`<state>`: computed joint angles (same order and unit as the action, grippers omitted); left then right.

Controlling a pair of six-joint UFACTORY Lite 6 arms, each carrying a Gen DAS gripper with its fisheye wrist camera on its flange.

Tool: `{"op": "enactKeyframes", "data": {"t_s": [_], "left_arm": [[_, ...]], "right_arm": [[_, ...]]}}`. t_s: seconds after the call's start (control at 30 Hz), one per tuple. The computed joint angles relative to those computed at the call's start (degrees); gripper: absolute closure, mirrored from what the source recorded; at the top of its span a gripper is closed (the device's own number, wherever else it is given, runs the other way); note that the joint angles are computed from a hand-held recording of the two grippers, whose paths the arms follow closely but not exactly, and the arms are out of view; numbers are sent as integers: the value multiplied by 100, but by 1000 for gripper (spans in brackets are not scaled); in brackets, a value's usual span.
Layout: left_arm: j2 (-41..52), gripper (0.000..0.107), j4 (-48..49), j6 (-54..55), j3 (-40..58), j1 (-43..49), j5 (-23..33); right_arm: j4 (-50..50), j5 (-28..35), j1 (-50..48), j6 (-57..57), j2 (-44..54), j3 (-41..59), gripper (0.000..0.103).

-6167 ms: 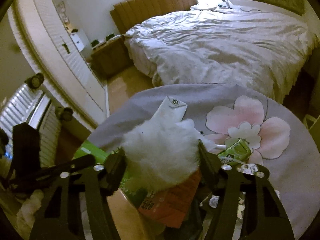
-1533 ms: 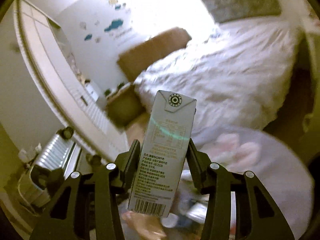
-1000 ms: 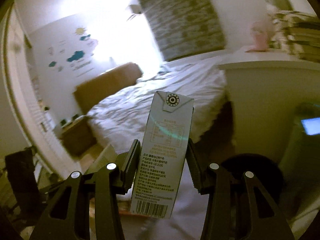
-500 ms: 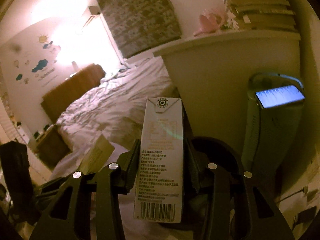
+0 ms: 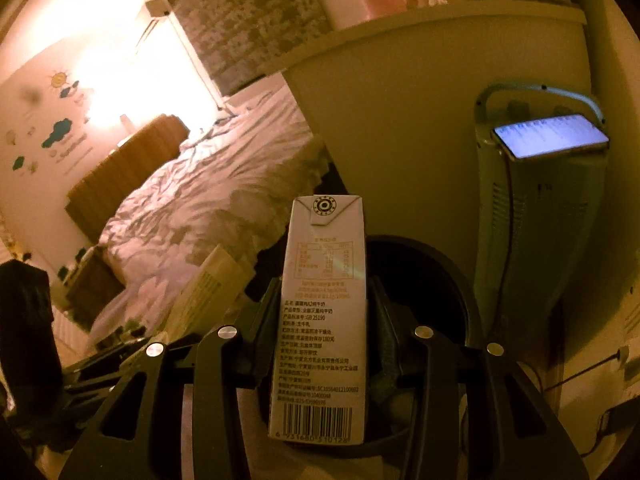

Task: Collect trash
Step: 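Carry the rice bag and milk carton over the bin and release both, then grasp the orange snack box with the left tool while the right tool grasps a paper bag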

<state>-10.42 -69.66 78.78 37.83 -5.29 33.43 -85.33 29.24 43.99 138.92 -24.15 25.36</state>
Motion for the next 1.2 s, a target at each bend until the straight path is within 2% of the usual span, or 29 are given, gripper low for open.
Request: {"op": "enactKeyframes", "data": {"t_s": [0.43, 0.47, 0.5, 0.53, 0.57, 0.6, 0.7, 1.0, 1.2], "left_arm": [[328, 53, 160, -312, 121, -516, -467], [344, 51, 207, -369, 136, -533, -492], [342, 42, 249, -422, 138, -538, -513], [306, 36, 270, -462, 123, -532, -540], [248, 29, 263, -469, 98, -519, -560], [175, 28, 240, -441, 59, -484, -551], [23, 28, 387, -528, 30, -335, -434], [-945, 28, 774, -564, -309, 842, 518], [-1362, 28, 1038, 31, -401, 2889, 1824]], "right_arm": [[-283, -311, -148, 535, 374, -119, 58], [-226, -299, -143, 485, 375, -118, 58], [-152, -291, -138, 410, 356, -114, 57], [-95, -284, -133, 346, 326, -116, 54], [-87, -266, -136, 332, 279, -141, 42], [-61, -196, -91, 341, 196, -176, 33], [134, -5, 81, 225, 51, -186, 31], [488, 360, 618, -122, 83, 180, 28], [435, 217, 979, -353, 920, 1087, 28]]}}
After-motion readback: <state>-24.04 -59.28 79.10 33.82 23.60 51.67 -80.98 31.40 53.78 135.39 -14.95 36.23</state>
